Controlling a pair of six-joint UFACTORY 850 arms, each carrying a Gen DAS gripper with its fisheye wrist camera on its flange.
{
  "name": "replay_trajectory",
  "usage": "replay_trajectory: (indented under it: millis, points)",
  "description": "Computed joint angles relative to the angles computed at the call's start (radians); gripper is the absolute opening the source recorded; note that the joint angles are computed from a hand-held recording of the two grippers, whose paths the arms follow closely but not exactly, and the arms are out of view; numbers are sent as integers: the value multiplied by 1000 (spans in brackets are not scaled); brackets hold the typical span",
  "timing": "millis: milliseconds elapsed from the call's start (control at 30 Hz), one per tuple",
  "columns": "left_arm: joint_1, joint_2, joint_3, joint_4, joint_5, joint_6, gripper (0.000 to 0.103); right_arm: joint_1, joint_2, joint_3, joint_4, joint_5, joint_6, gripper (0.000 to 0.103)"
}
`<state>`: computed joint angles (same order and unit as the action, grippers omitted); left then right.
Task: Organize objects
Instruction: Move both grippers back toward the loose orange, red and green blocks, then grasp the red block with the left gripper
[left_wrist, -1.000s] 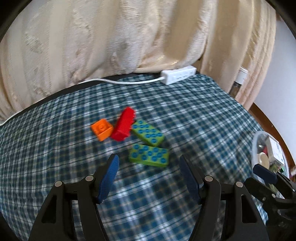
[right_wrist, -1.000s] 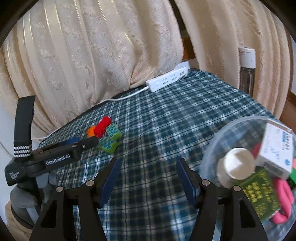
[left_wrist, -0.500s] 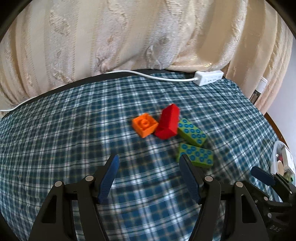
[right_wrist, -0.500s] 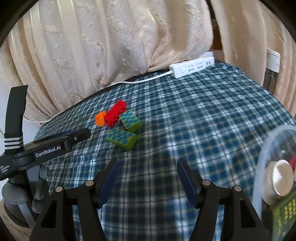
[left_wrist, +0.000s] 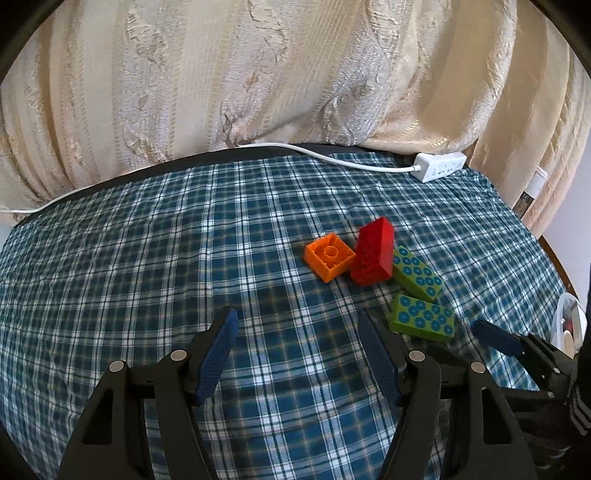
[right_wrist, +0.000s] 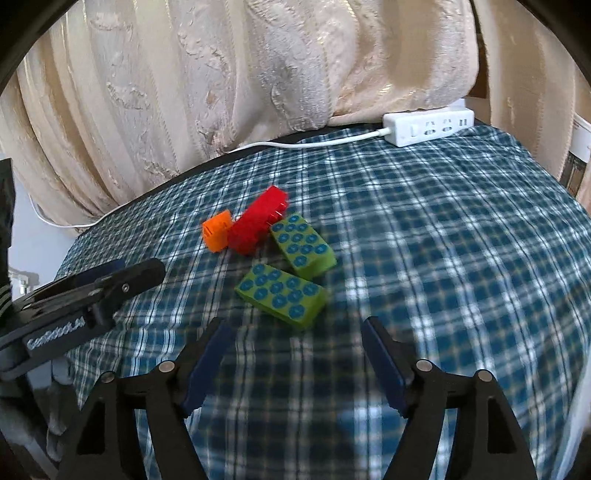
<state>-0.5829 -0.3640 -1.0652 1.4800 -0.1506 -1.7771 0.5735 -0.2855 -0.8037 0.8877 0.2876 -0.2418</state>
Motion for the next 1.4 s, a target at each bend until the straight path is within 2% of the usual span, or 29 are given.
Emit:
replay_trajectory:
  millis: [300, 700, 833, 900, 1400]
  points:
    - [11, -9, -6, -68, 5, 57, 69, 1, -74, -88, 168, -18, -181, 78]
    - [16, -18, -10, -108, 5, 92, 69, 17, -125, -155, 427, 23, -461, 83]
    - [15, -19, -10, -114, 3, 98, 69, 30, -131, -164, 552, 59, -609, 74]
    - [14, -21, -11, -114, 3, 100, 69, 30, -127, -160, 561, 63, -623, 69]
    - [-1, -39, -22, -130, -13, 138, 69, 26, -32, -37, 472, 63, -500, 69]
